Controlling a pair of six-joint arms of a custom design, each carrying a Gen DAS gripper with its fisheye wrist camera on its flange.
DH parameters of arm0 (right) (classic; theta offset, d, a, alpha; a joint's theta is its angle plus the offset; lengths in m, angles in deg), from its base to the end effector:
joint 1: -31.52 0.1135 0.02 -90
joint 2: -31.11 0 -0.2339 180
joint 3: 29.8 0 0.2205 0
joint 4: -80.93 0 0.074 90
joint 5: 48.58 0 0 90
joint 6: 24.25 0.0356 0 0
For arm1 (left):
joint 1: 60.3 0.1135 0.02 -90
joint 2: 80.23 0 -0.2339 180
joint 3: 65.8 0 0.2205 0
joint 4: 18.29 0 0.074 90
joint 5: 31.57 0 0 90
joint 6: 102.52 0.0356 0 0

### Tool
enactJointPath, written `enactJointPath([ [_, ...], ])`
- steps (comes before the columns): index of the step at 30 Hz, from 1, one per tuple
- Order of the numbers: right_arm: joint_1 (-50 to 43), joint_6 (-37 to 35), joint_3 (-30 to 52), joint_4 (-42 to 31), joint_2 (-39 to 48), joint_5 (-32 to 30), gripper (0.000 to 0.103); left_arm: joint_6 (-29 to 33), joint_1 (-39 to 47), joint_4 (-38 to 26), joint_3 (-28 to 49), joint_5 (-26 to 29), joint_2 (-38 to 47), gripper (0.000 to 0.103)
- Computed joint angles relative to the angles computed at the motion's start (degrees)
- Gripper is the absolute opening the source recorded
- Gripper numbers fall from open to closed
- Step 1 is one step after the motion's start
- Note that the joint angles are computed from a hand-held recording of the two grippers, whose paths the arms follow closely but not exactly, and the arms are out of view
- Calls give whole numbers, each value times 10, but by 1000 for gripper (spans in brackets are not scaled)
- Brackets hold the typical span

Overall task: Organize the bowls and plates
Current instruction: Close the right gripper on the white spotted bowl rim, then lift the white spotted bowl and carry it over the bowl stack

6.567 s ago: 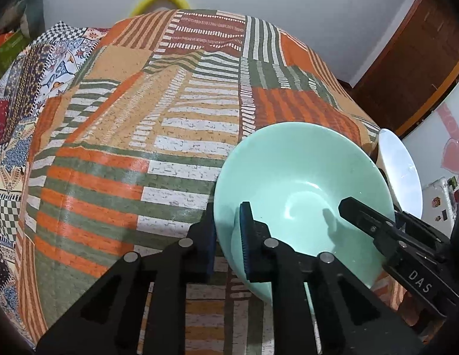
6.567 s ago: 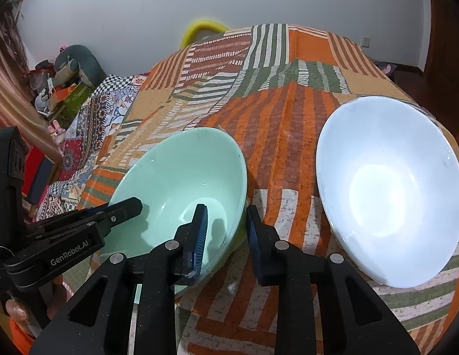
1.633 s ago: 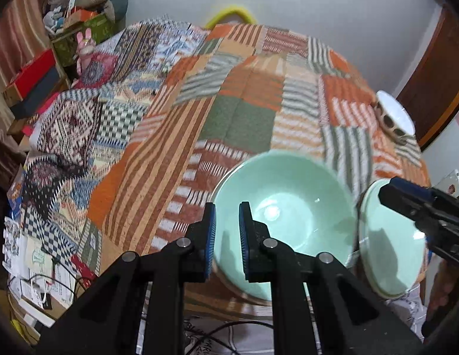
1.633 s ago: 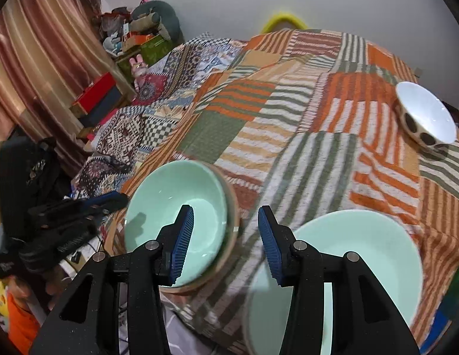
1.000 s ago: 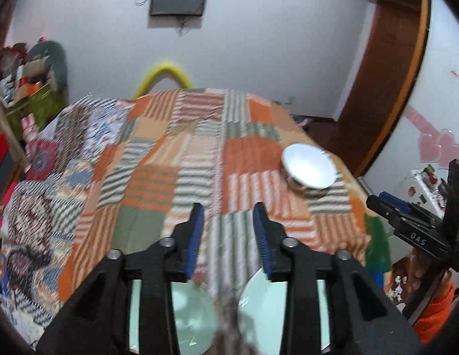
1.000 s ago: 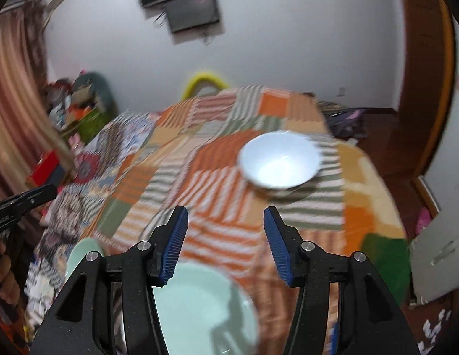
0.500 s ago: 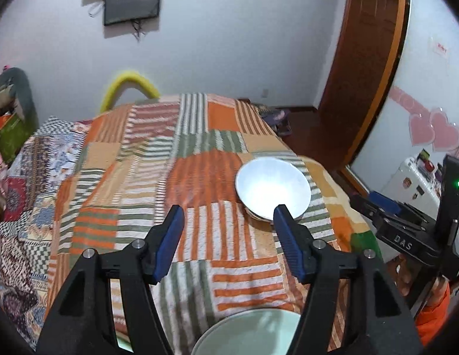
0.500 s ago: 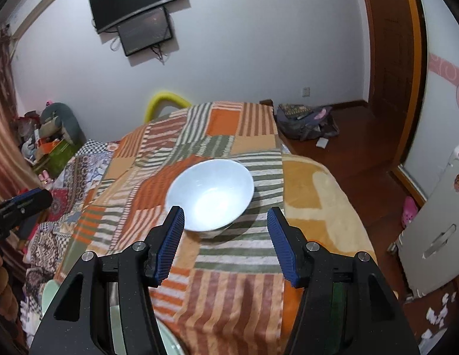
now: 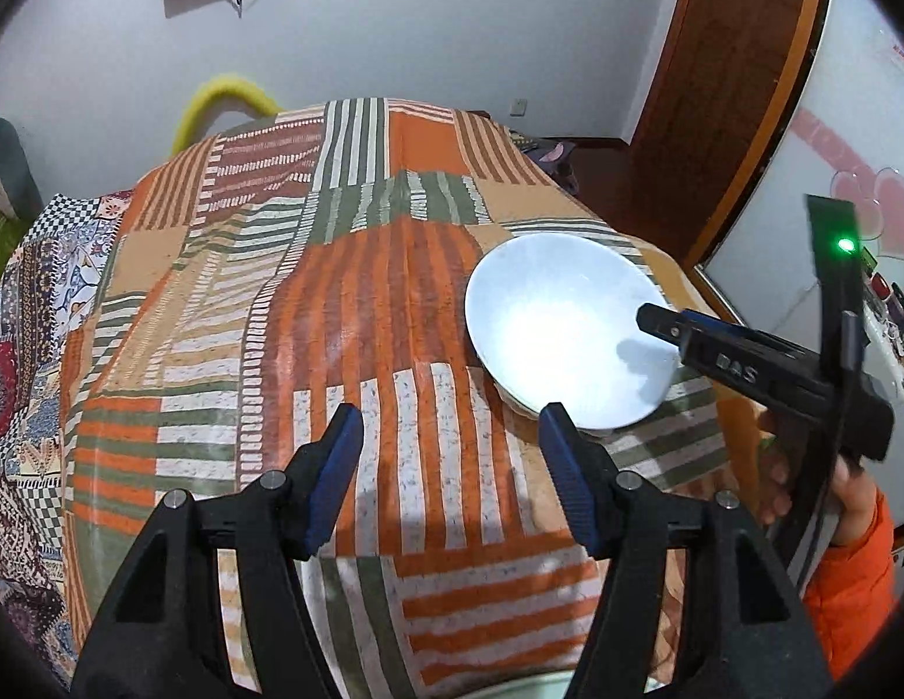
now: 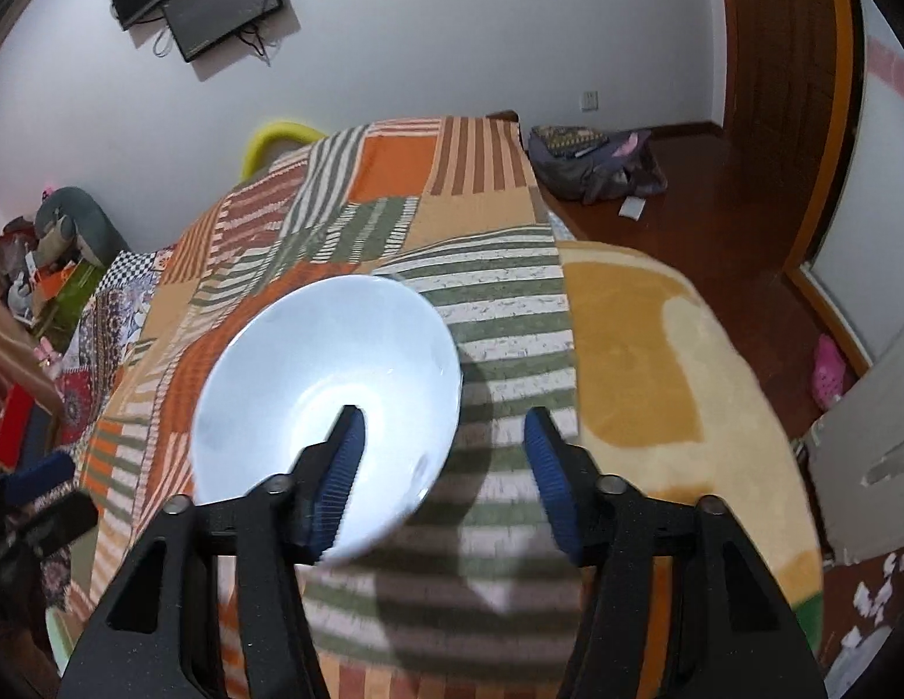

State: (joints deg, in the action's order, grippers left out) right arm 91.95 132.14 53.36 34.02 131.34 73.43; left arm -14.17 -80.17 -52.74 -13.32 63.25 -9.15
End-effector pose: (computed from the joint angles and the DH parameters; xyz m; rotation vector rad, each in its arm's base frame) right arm 0.1734 0.2673 0.1853 0.2885 2.4294 0.1910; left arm 0.2049 -0.0772 0.1769 0.4324 2.4737 -0.2604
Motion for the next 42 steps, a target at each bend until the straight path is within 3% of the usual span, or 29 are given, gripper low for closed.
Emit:
enactJointPath([
  [6,-34,-33,-17,58,20,-67,12,-1,-4,43,5,-4,57,62],
  [16,28,-47,-25,42,4,-57,13,-28,-5,85,26,2,144,48],
  [23,63,-31,-46,65,-9,-70,13,-26,9,83,41,43,207,14],
  [33,74,4,-14,42,-5,-62,13,-22,1,36,-9,42,93,14],
  [42,138,29,91,-67,2,12,13,-14,30,-118,-42,63,-154,14],
])
